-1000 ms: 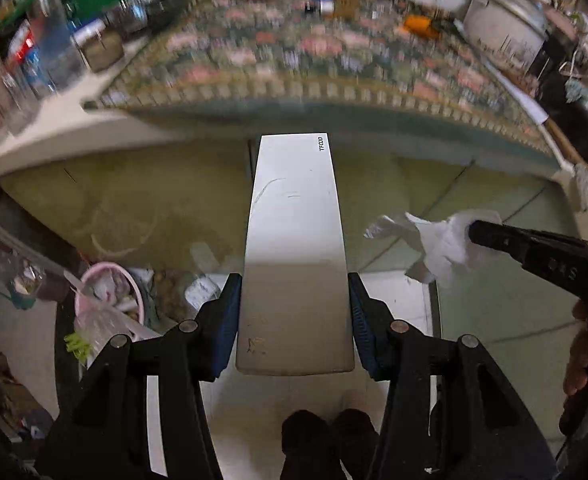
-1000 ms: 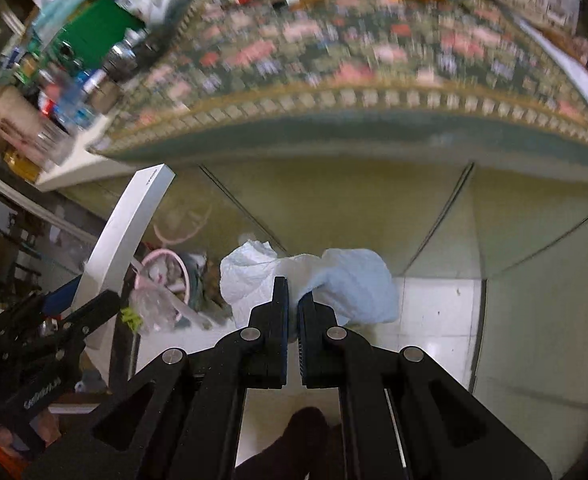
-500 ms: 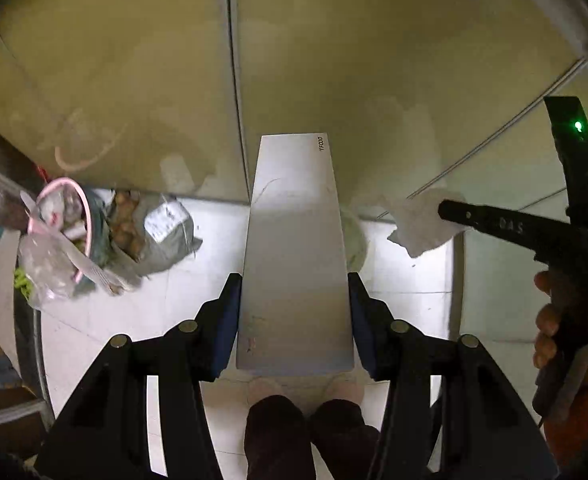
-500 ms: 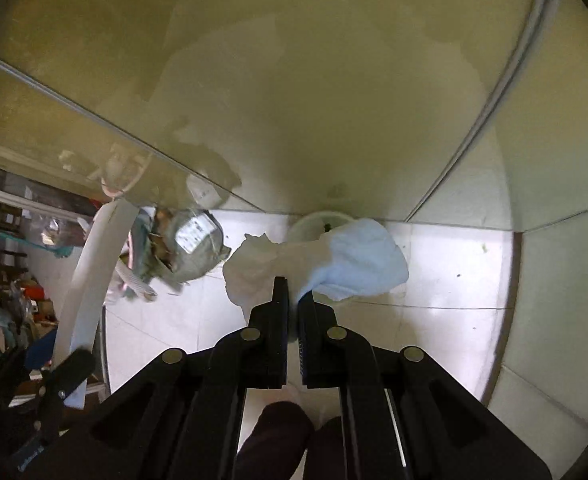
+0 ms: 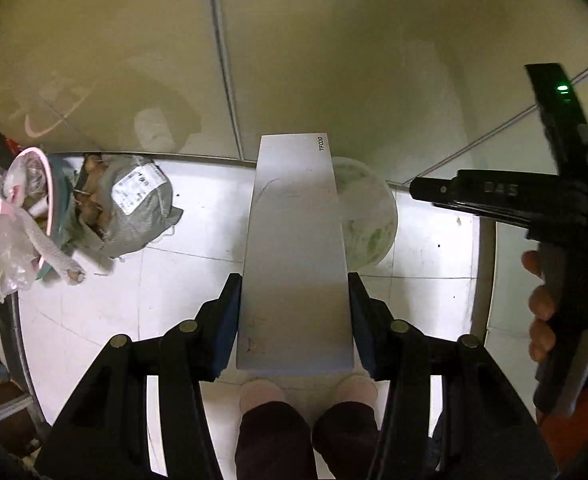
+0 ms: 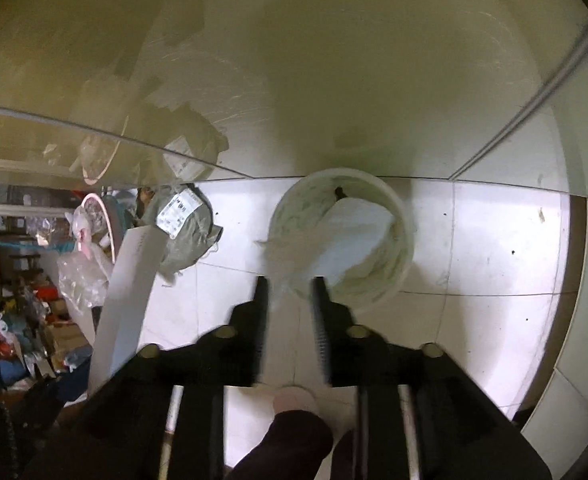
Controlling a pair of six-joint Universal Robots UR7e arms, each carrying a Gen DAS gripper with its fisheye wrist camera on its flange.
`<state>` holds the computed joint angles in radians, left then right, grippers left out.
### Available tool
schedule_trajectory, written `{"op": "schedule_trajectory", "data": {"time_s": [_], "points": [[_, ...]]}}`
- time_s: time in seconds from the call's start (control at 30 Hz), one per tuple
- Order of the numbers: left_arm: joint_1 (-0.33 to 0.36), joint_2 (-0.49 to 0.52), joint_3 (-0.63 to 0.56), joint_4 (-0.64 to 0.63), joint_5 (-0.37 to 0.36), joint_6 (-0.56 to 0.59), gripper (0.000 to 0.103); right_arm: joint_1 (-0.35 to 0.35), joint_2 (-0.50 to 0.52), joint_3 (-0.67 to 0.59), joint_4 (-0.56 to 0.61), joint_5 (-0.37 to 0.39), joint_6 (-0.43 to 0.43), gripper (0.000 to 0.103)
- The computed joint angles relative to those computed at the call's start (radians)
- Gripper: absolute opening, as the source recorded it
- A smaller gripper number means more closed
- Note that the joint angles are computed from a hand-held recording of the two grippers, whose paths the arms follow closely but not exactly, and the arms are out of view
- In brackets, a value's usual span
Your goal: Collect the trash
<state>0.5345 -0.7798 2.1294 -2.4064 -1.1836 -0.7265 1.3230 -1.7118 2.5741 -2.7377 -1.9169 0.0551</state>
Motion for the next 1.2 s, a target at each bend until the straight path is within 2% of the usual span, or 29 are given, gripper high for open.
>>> {"op": "schedule_trajectory", "data": {"time_s": [0.07,0.2,0.27,0.43,0.5,0.63,0.77,0.83,0.93,1.1,1.2], "points": [[0.007,0.031,-0.013,-0.02,-0.008,0.016,0.05,0.004,-0.029,0.005,0.007,-0.012,0.001,0.038],[0.038,0.099,-0.05,-0.075,-0.053,0.054,0.05,0.006,-0.109,0.011,0.058,-0.044,-0.007,0.039],[0.051,0.133,-0.075,-0.086,-0.08,0.07,0.05,0.012,-0.116,0.01,0.048,-0.063,-0.007,0.039],[0.104,0.229,-0.176,-0.033,-0.172,0.125,0.05,0.039,-0.215,0.012,0.093,-0.099,0.019,0.039],[0.109,0.246,-0.201,-0.003,-0.166,0.122,0.05,0.048,-0.256,0.009,0.121,-0.099,0.034,0.039],[0.098,0.242,-0.227,0.031,-0.153,0.117,0.05,0.111,-0.31,-0.013,0.196,-0.124,0.079,0.039],[0.066,0.196,-0.23,0.066,-0.141,0.12,0.05,0.219,-0.328,-0.055,0.269,-0.174,0.158,0.039],[0.034,0.146,-0.229,0.116,-0.135,0.112,0.05,0.275,-0.334,-0.085,0.318,-0.199,0.203,0.039],[-0.018,0.044,-0.232,0.224,-0.133,0.103,0.05,0.396,-0.327,-0.158,0.424,-0.253,0.303,0.039],[-0.094,-0.109,-0.3,0.428,-0.105,0.077,0.05,0.643,-0.274,-0.338,0.652,-0.38,0.507,0.039],[-0.135,-0.189,-0.376,0.539,-0.08,0.063,0.05,0.82,-0.202,-0.493,0.834,-0.491,0.678,0.039]]}}
